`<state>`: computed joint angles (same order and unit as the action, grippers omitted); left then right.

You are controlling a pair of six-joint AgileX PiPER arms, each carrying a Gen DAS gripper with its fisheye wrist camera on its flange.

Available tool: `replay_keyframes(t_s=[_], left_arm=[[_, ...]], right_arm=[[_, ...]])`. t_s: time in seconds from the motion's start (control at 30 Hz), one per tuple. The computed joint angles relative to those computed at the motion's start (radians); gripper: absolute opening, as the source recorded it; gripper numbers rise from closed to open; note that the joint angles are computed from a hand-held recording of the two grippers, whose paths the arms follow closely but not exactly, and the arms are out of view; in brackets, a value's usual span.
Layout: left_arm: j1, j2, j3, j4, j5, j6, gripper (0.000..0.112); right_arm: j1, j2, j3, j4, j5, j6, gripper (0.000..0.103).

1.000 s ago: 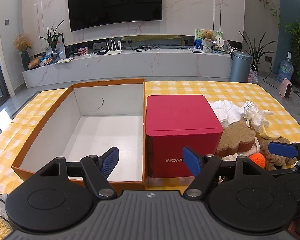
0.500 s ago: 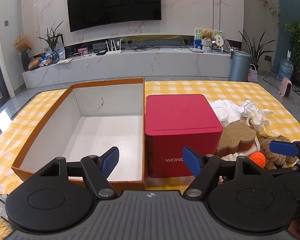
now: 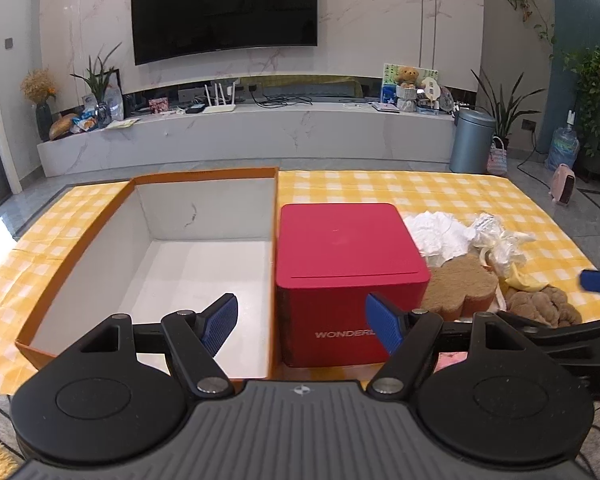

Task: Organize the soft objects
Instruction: 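Reach the left tool to the pink-and-white crochet pouch and close on it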

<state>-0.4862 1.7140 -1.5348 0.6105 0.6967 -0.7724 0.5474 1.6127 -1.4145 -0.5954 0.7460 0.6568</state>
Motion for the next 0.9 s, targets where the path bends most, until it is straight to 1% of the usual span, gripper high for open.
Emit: replay_keyframes(t_s=[0.03, 0.1, 0.13, 0.17, 0.2, 0.23, 0.27, 0.33, 0.4, 0.43, 0.5, 0.53, 0.6, 0.63, 0.73, 0.8, 0.9], left_arm=[[0.000, 0.005, -0.008, -0.015, -0.002, 0.017, 0.086], [-0.001, 0.013, -0.020, -0.041, -0.006, 0.049, 0.086], [-0.003, 0.017, -0.025, -0.054, -0.007, 0.064, 0.086], [-0.006, 0.022, -0.031, -0.068, -0.006, 0.082, 0.086], [-0.009, 0.026, -0.036, -0.091, -0.004, 0.114, 0.087], [-0.010, 0.028, -0.040, -0.117, -0.007, 0.152, 0.087], [-0.012, 0.027, -0.037, -0.139, -0.016, 0.183, 0.088], [-0.017, 0.035, -0.045, -0.190, -0.017, 0.246, 0.089], [-0.018, 0.058, -0.074, -0.267, -0.004, 0.334, 0.090], [-0.019, 0.075, -0.097, -0.309, 0.011, 0.380, 0.090], [-0.013, 0.116, -0.155, -0.418, 0.048, 0.490, 0.090], [-0.007, 0.145, -0.198, -0.484, 0.078, 0.559, 0.090], [-0.010, 0.216, -0.303, -0.552, 0.160, 0.629, 0.090], [-0.017, 0.250, -0.352, -0.561, 0.197, 0.646, 0.090], [-0.055, 0.334, -0.462, -0.517, 0.258, 0.648, 0.090], [-0.076, 0.402, -0.562, -0.491, 0.327, 0.662, 0.090], [-0.088, 0.484, -0.680, -0.480, 0.401, 0.675, 0.090]], right_arm=[[-0.016, -0.006, -0.008, -0.001, 0.026, -0.037, 0.100], [-0.054, -0.013, -0.025, -0.026, 0.075, -0.024, 0.100], [-0.084, -0.015, -0.037, -0.006, 0.092, -0.030, 0.100], [-0.126, -0.012, -0.056, 0.051, 0.107, -0.068, 0.100], [-0.169, 0.001, -0.088, 0.127, 0.142, -0.116, 0.100], [-0.204, 0.015, -0.114, 0.179, 0.177, -0.141, 0.100], [-0.232, 0.024, -0.121, 0.200, 0.191, -0.134, 0.100], [-0.272, 0.034, -0.111, 0.227, 0.186, -0.097, 0.100], [-0.316, 0.049, -0.089, 0.289, 0.150, -0.095, 0.100], [-0.333, 0.055, -0.071, 0.311, 0.121, -0.090, 0.100], [-0.355, 0.075, -0.061, 0.356, 0.107, -0.072, 0.100], [-0.368, 0.094, -0.073, 0.376, 0.113, -0.065, 0.100], [-0.367, 0.094, -0.064, 0.356, 0.116, -0.020, 0.100], [-0.365, 0.083, -0.048, 0.340, 0.099, -0.004, 0.100], [-0.377, 0.057, -0.015, 0.360, 0.046, -0.004, 0.100], [-0.393, 0.055, -0.007, 0.388, 0.037, -0.002, 0.100], [-0.401, 0.061, -0.007, 0.398, 0.036, -0.002, 0.100]])
